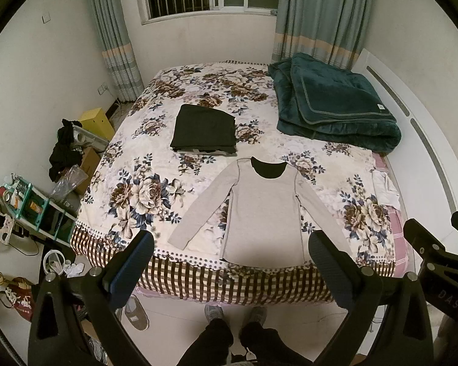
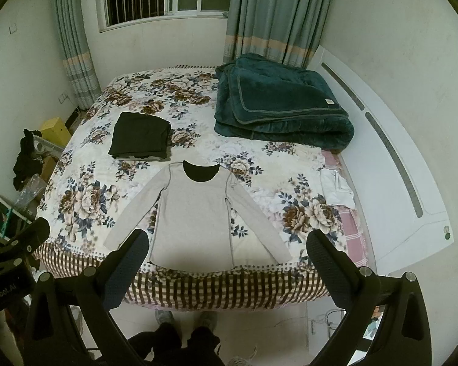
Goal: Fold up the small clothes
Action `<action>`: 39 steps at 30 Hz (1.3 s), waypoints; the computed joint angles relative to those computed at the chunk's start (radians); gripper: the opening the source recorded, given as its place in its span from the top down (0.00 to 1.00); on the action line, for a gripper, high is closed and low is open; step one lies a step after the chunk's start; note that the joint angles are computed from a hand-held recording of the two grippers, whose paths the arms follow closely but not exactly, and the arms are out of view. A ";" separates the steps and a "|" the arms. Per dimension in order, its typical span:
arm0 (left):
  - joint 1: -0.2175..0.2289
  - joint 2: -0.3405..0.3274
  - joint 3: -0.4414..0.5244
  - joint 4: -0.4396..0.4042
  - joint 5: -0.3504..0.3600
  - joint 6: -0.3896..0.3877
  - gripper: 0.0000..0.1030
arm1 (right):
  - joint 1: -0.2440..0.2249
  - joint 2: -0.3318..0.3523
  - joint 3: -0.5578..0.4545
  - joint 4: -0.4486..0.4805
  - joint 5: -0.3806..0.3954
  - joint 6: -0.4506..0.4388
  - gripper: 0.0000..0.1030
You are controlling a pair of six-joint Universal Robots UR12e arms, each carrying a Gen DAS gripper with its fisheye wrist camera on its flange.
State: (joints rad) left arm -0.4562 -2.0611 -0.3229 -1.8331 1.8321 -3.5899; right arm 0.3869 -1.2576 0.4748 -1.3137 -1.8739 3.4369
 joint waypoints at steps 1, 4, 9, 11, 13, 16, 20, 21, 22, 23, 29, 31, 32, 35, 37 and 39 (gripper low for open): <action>0.000 0.001 -0.003 0.003 0.001 0.000 0.00 | 0.000 0.000 0.000 0.001 -0.001 0.000 0.00; -0.001 0.001 -0.004 0.002 0.000 -0.001 0.00 | -0.001 0.000 -0.002 0.001 0.000 -0.001 0.00; 0.000 0.003 -0.008 0.006 -0.001 0.000 0.00 | 0.000 0.005 -0.013 0.006 -0.001 -0.001 0.00; -0.001 0.004 -0.010 0.008 0.000 0.000 0.00 | 0.000 0.007 -0.016 0.007 0.000 -0.001 0.00; 0.000 0.003 -0.006 0.006 -0.001 -0.001 0.00 | 0.000 0.009 -0.021 0.010 0.001 -0.001 0.00; 0.000 0.005 -0.011 0.009 0.000 -0.001 0.00 | 0.000 0.011 -0.026 0.011 0.000 -0.002 0.00; 0.000 0.004 -0.009 0.007 0.000 -0.001 0.00 | 0.000 0.013 -0.031 0.014 0.001 -0.002 0.00; 0.000 0.004 -0.008 0.007 0.001 -0.001 0.00 | 0.000 0.014 -0.032 0.014 0.001 -0.002 0.00; 0.000 0.007 -0.014 0.012 -0.001 0.000 0.00 | 0.001 0.014 -0.033 0.015 0.000 -0.001 0.00; 0.000 0.006 -0.013 0.012 -0.002 0.000 0.00 | 0.001 0.014 -0.033 0.014 0.000 0.000 0.00; 0.000 0.010 -0.022 0.018 0.000 -0.001 0.00 | 0.001 0.018 -0.039 0.016 0.000 0.000 0.00; 0.000 0.009 -0.019 0.016 0.002 0.000 0.00 | 0.001 0.018 -0.039 0.015 0.001 0.000 0.00; 0.000 0.009 -0.020 0.017 0.001 0.000 0.00 | 0.001 0.018 -0.040 0.014 0.001 -0.001 0.00; 0.000 0.004 -0.008 0.012 0.002 0.001 0.00 | 0.001 0.019 -0.041 0.014 0.002 -0.001 0.00; 0.000 -0.025 0.052 -0.020 0.002 0.000 0.00 | 0.000 0.018 -0.036 0.011 0.002 -0.001 0.00; 0.001 -0.034 0.069 -0.028 -0.001 0.001 0.00 | -0.003 0.014 -0.025 0.004 0.007 -0.001 0.00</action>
